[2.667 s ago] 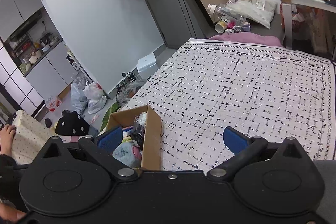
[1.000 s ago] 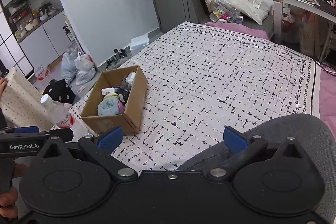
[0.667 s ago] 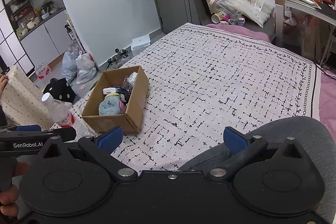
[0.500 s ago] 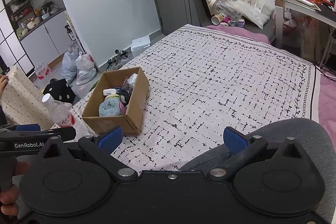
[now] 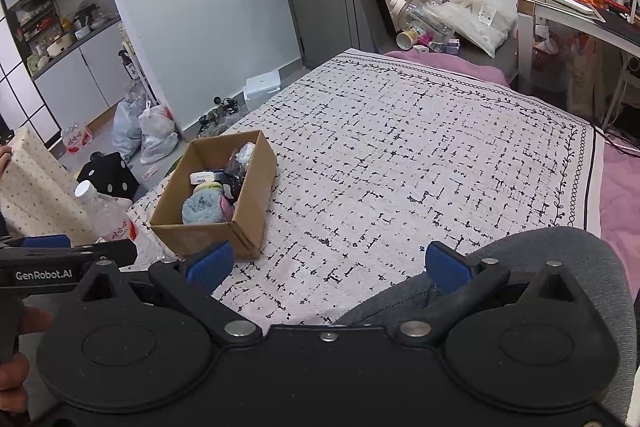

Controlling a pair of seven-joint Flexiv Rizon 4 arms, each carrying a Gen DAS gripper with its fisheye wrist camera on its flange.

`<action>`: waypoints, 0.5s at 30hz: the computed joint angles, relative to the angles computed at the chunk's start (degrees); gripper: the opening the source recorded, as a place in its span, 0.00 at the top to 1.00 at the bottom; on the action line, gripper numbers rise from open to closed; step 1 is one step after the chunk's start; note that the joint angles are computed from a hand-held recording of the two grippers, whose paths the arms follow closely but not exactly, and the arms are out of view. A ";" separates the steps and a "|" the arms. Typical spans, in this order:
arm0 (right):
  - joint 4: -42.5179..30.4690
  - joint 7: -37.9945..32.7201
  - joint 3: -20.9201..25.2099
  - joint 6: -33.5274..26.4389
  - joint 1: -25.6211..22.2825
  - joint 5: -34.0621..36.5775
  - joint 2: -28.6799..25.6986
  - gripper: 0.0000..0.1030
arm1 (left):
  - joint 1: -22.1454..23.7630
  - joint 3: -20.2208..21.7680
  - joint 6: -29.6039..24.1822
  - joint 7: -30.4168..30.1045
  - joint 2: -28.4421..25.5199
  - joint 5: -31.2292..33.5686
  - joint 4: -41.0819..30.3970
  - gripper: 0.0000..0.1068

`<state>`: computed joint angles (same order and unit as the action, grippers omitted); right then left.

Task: Organize soft objects

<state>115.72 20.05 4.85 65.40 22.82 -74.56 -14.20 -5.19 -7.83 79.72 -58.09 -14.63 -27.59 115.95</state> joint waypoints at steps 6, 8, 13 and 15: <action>0.34 0.34 0.14 -0.74 0.06 -0.14 0.59 0.00 | -0.10 -0.05 -0.12 0.15 0.09 -0.19 -0.01 0.06; 0.47 0.38 0.18 -0.73 -0.15 -0.20 0.70 0.00 | -0.35 0.20 -0.26 -0.29 0.08 0.28 -0.09 0.06; 0.69 0.72 0.26 -0.50 -0.40 -0.51 0.85 0.00 | -0.47 0.25 -0.48 -0.36 0.31 0.71 -0.14 0.06; 0.72 0.76 0.30 -0.43 -0.51 -0.44 0.84 0.00 | -0.65 0.44 -0.52 -0.69 0.36 1.06 -0.25 0.06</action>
<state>116.43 20.81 5.15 64.97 22.30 -75.00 -13.36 -5.84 -7.39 79.20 -58.78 -14.27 -26.53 115.70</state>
